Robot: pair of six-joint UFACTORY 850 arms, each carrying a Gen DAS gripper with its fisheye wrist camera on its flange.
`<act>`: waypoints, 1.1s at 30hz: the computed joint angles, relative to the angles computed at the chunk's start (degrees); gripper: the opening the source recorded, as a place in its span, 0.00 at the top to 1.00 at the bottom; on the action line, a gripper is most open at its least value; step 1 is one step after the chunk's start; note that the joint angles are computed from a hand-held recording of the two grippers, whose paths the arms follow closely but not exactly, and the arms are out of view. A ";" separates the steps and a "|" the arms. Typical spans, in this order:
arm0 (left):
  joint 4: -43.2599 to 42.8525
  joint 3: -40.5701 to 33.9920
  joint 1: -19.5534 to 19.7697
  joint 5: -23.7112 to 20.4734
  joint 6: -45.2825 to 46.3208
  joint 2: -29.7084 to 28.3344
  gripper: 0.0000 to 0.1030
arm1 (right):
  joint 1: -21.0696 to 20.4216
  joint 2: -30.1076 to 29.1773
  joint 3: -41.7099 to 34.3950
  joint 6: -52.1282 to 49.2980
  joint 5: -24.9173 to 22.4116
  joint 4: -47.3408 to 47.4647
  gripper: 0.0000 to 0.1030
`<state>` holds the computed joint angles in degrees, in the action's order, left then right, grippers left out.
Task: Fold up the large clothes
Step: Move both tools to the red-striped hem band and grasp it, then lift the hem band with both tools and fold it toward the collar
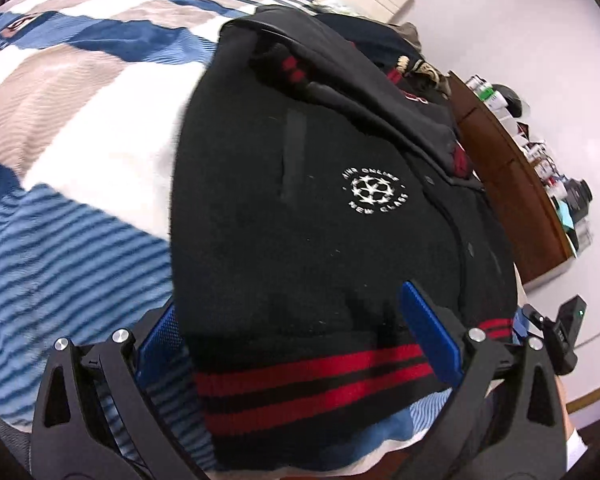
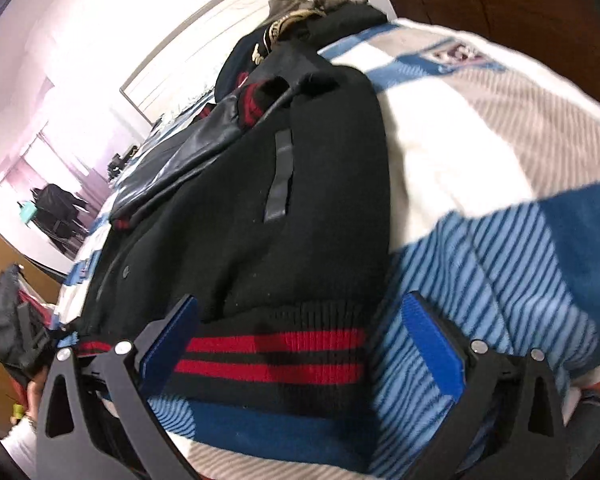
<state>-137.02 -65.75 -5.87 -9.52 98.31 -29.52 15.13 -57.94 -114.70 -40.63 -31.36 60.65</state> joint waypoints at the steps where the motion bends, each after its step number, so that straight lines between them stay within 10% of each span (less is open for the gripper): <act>1: -0.84 0.24 0.09 -1.07 1.04 -0.04 0.06 | -0.16 -0.90 -1.17 -1.36 -2.83 1.53 0.04; 7: 4.98 2.24 2.28 -10.02 -6.34 -0.48 0.06 | -0.11 -4.60 -6.60 4.64 -8.64 -2.40 0.04; 11: 11.22 0.79 1.35 -7.74 -10.85 -1.11 0.06 | 0.83 -5.75 -9.29 7.94 -9.61 -7.96 0.04; 19: 6.39 2.10 2.80 -17.00 -9.12 -1.25 0.06 | -1.54 -6.09 -8.18 -0.80 -17.38 11.37 0.05; 22: 10.45 0.51 3.27 -17.38 -14.17 -2.64 0.06 | -1.24 -8.76 -12.43 5.05 -17.56 7.59 0.20; 23: 10.60 0.27 3.28 -17.37 -14.30 -2.81 0.06 | -1.00 -8.89 -12.93 6.74 -16.32 5.57 0.41; 24: 11.28 0.12 3.27 -17.02 -14.99 -2.84 0.10 | -0.84 -8.74 -12.94 8.75 -14.98 3.59 0.75; 27: 13.60 0.07 3.28 -13.64 -17.51 -2.27 0.63 | -1.32 -9.98 -14.06 12.94 -16.40 4.35 0.79; 33: 19.33 1.06 4.13 -15.21 -23.05 -0.02 0.78 | -0.45 -7.05 -12.88 13.44 -15.24 0.09 0.87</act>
<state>-117.69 -64.69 -1.74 -24.72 75.26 -29.54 14.69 -64.98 -127.57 -27.19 -46.61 60.74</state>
